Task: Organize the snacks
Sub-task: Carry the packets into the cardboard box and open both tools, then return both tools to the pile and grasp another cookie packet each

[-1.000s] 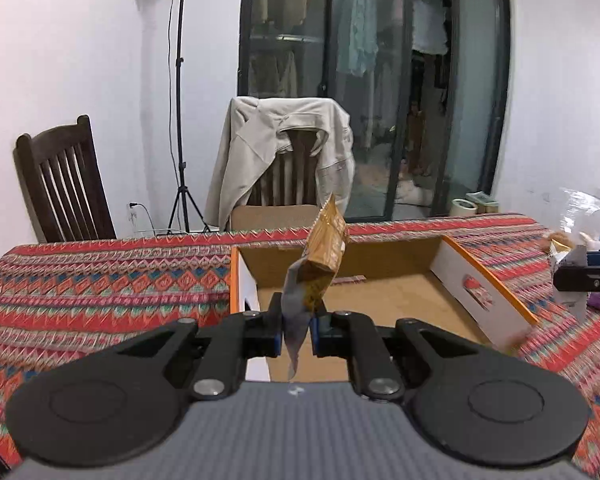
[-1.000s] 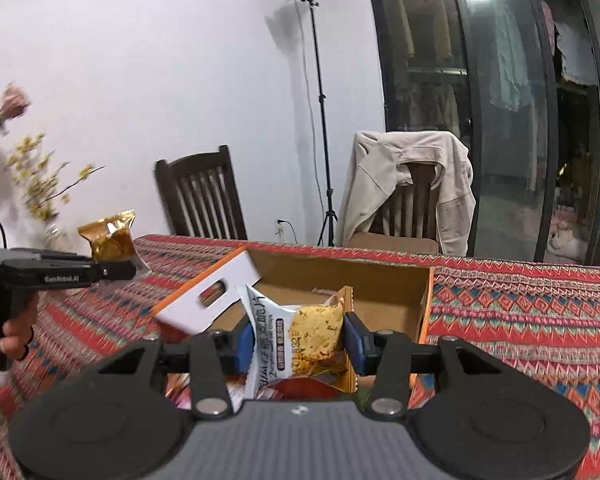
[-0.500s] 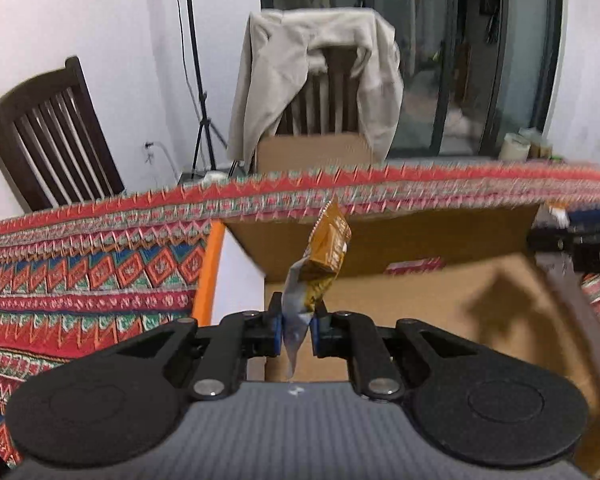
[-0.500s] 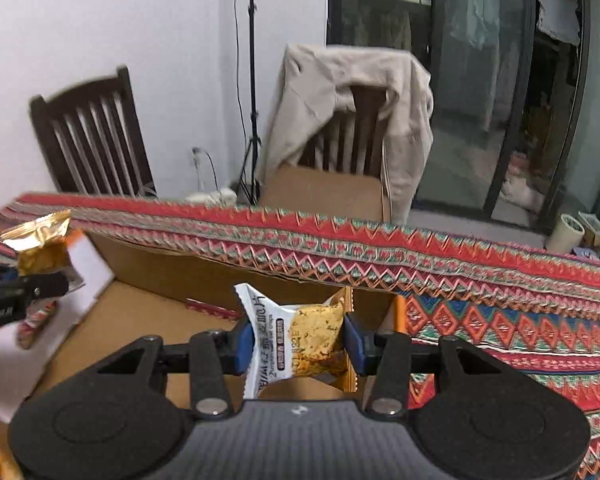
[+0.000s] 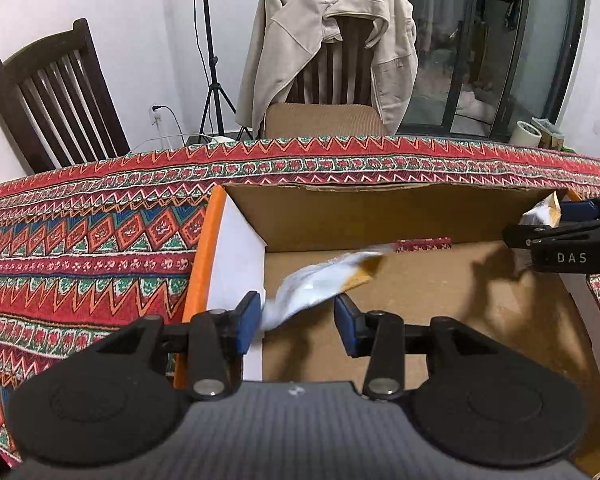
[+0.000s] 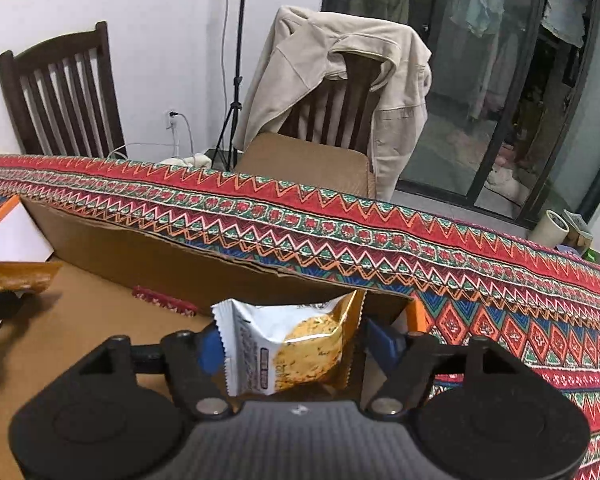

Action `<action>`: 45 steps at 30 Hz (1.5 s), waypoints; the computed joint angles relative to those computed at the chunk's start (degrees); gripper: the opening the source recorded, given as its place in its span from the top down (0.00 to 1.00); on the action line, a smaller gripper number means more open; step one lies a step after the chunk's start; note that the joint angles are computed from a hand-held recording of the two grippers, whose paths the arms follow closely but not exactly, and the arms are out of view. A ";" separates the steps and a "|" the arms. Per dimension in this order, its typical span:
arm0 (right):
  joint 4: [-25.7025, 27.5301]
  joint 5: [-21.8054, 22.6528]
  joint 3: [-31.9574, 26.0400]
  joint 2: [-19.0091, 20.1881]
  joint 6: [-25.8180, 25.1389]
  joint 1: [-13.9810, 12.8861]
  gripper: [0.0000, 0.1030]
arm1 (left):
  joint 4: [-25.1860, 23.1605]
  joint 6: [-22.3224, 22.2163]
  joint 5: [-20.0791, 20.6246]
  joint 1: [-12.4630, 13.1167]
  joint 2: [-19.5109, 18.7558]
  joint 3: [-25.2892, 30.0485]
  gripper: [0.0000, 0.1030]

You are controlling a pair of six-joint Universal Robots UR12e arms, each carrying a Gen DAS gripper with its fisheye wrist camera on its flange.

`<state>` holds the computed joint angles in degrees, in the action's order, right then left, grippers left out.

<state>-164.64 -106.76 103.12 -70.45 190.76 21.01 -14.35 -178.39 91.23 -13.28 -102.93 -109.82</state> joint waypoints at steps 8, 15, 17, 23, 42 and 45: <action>0.49 1.39 1.56 -2.54 2.84 0.20 0.22 | 2.79 -0.95 -1.29 0.58 3.77 -2.89 0.32; -1.69 -0.22 5.81 -9.69 4.72 1.86 0.19 | 4.58 -0.61 -1.73 0.65 11.39 -6.76 0.19; -2.71 -0.95 7.06 -12.02 4.89 2.64 0.16 | 5.25 -0.13 -1.10 0.33 14.40 -8.48 0.10; -5.90 -5.75 12.09 -19.57 4.66 7.00 0.04 | 11.74 1.45 2.66 -1.58 23.66 -15.50 0.00; -32.22 -26.59 35.26 -26.54 8.99 31.67 0.00 | 23.90 -3.15 -0.21 -3.03 47.05 -45.65 0.00; -34.05 -30.69 36.57 -23.11 12.33 35.80 0.00 | 24.10 -6.62 1.88 -4.70 47.03 -47.91 0.00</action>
<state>-198.69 -137.45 139.69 -93.56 203.09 56.82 9.75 -185.01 93.11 -17.98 -55.90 -157.73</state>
